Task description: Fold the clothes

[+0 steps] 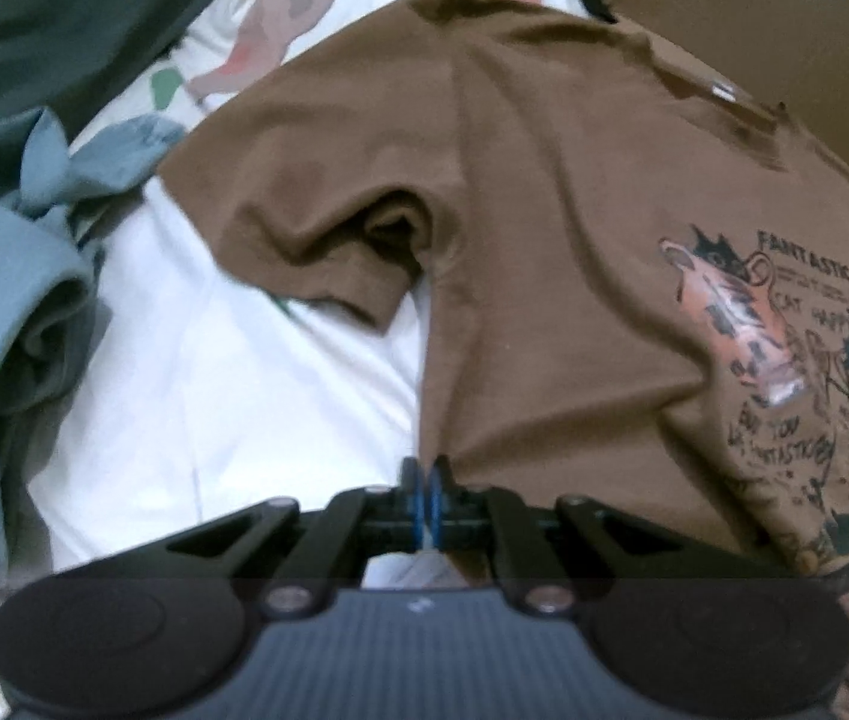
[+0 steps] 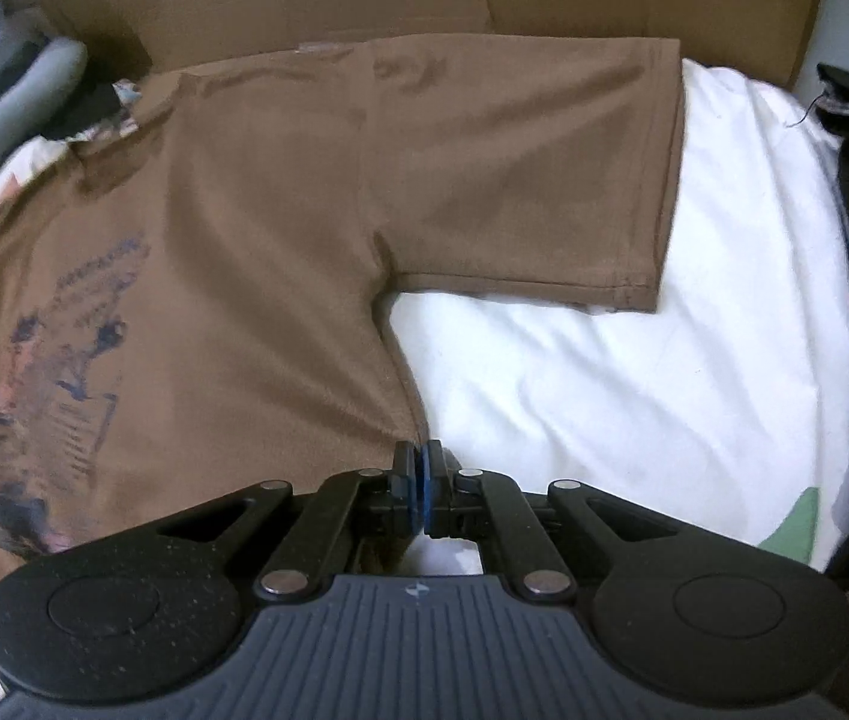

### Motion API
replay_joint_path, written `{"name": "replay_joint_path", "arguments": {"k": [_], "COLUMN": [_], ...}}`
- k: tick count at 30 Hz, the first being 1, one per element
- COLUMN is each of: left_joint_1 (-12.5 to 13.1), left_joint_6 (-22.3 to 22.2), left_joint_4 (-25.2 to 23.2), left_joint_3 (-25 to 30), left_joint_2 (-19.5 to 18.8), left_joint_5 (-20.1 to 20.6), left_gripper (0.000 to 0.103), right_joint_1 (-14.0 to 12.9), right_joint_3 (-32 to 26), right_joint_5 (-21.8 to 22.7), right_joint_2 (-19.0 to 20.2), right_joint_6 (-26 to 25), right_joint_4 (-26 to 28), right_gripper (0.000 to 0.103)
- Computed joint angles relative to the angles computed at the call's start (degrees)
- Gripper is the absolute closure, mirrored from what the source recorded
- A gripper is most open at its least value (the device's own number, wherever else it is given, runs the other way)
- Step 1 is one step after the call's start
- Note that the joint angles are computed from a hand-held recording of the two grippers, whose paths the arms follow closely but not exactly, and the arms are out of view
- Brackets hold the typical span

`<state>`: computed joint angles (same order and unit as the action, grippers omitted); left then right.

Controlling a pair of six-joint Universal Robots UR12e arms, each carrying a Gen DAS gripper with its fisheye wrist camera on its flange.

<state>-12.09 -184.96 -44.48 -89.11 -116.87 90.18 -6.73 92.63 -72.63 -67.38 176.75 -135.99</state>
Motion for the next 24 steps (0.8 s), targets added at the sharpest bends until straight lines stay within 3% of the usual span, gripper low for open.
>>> {"name": "replay_joint_path", "arguments": {"k": [3,6,11,12,13,14,24], "left_joint_1": [0.7,1.2,1.2,1.3,1.4,1.4,2.4], "left_joint_6": [-2.7,-5.7,-7.6,-7.9,-8.0,-8.0,-4.9], "left_joint_4": [-0.4,0.1,0.7,0.7,0.5,0.4,-1.7], "left_joint_3": [-0.3,-0.8,-1.1,-1.0,-0.9,-0.8,1.5], "left_joint_2": [0.6,0.8,0.3,0.2,0.2,0.2,0.8], "left_joint_5": [-2.6,-4.5,-5.6,-5.7,-5.7,-5.7,-1.4], "left_gripper": [0.094,0.090,0.087,0.093,0.100,0.100,0.101], "right_joint_1": [-0.5,-1.0,-1.2,-1.2,-1.3,-1.5,-1.6], "right_joint_3": [0.0,-0.2,0.0,0.0,-0.1,-0.2,-1.1], "right_joint_5": [1.6,3.5,5.9,6.0,6.3,6.6,5.7], "right_joint_2": [0.1,0.5,1.0,1.2,1.3,1.3,0.8], "right_joint_6": [2.7,6.0,7.5,7.4,7.7,8.0,6.4], "right_joint_4": [-0.1,0.9,1.6,1.5,1.6,1.7,3.0], "right_gripper": [0.098,0.082,0.080,0.082,0.092,0.102,0.103]}}
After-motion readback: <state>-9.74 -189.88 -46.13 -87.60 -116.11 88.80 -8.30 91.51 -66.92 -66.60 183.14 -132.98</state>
